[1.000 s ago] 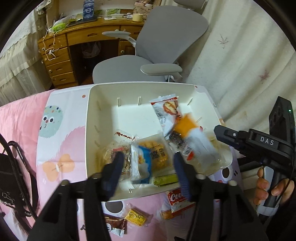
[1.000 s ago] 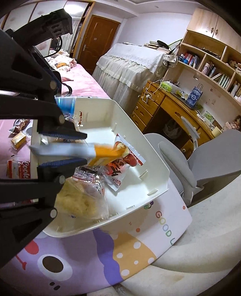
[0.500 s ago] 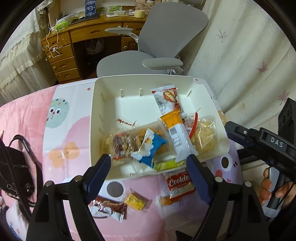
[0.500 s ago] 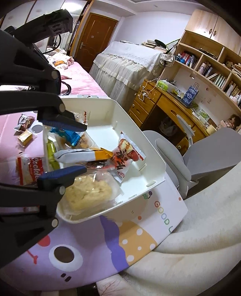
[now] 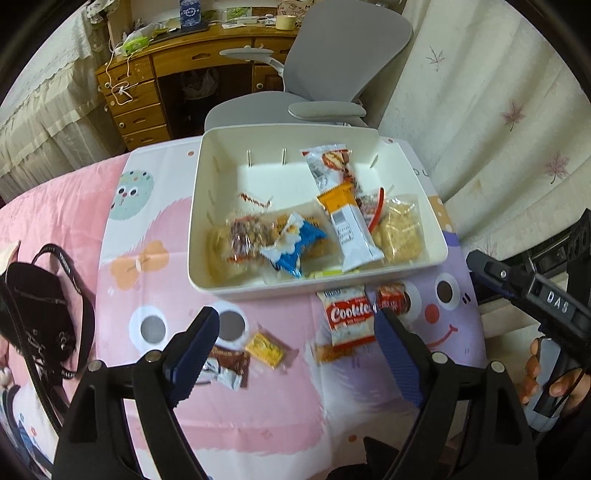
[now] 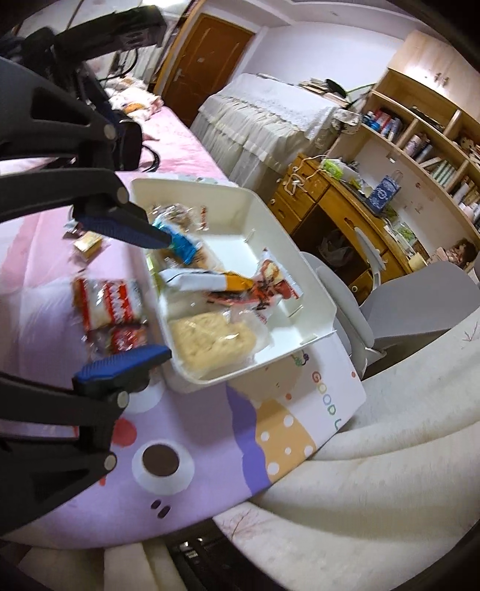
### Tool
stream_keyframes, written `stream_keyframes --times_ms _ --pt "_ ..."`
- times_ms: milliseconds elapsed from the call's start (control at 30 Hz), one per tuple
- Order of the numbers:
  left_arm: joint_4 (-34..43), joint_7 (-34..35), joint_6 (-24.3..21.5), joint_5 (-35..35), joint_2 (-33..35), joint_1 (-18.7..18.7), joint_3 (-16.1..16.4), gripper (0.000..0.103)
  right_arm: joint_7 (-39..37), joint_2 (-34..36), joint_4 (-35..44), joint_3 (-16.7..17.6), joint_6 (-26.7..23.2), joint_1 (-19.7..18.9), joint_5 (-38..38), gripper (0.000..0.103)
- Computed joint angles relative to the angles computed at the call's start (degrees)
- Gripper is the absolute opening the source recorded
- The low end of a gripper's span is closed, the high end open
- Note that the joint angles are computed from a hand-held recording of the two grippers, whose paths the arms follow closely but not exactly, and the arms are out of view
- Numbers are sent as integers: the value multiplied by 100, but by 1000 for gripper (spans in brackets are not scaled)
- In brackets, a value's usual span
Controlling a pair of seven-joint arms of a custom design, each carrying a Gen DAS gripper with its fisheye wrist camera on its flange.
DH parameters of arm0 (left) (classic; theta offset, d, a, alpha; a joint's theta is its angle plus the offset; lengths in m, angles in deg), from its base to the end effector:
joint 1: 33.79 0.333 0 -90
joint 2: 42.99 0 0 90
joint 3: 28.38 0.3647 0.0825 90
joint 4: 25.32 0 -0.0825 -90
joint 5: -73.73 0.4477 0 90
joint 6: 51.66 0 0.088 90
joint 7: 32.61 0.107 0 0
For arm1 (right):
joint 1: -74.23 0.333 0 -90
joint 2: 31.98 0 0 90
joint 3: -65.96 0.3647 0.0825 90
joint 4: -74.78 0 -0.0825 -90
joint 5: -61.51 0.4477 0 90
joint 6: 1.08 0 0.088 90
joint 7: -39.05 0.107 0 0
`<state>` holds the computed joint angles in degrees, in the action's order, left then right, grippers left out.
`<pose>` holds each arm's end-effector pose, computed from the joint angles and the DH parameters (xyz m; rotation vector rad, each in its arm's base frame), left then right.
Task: Organize snacks
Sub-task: 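Withdraw both tools from the box toward the remaining snacks, then grasp the red Cookies pack with the left tool while the right tool grasps the red-wrapped bag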
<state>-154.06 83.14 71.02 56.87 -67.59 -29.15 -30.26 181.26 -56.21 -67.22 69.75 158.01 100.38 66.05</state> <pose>0.4956 0.0094 0.5976 -1.7677 2.3511 -0.5751 0.4310 0.2474 0.5411 -1.2891 2.0489 -0.0300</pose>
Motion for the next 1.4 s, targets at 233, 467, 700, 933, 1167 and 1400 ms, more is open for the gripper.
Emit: stream_keyframes --times_ms 233,467,700,933,1167,1400 --pt "-294 -322 -75 103 -346 8 -95 85 -507 -315 -369 -24 -34 179 -105 61" --pt "-425 -789 -216 334 -430 -13 -244 85 -894 -401 -633 96 176 129 -481 61" --pt "-377 -1299 -388 499 -178 -79 -344 85 -1075 -291 -769 255 440 0 -1004 61" --pt "-213 -1658 -495 730 309 -193 -475 85 -1344 26 -783 232 706 -6 -1254 61" --pt "-65 -1906 -508 895 781 -349 -563 85 -1513 371 -760 221 924 -77 -1422 61" --pt "89 -2035 -506 989 1272 -472 -572 85 -1894 695 -688 136 1191 -9 -1298 61"
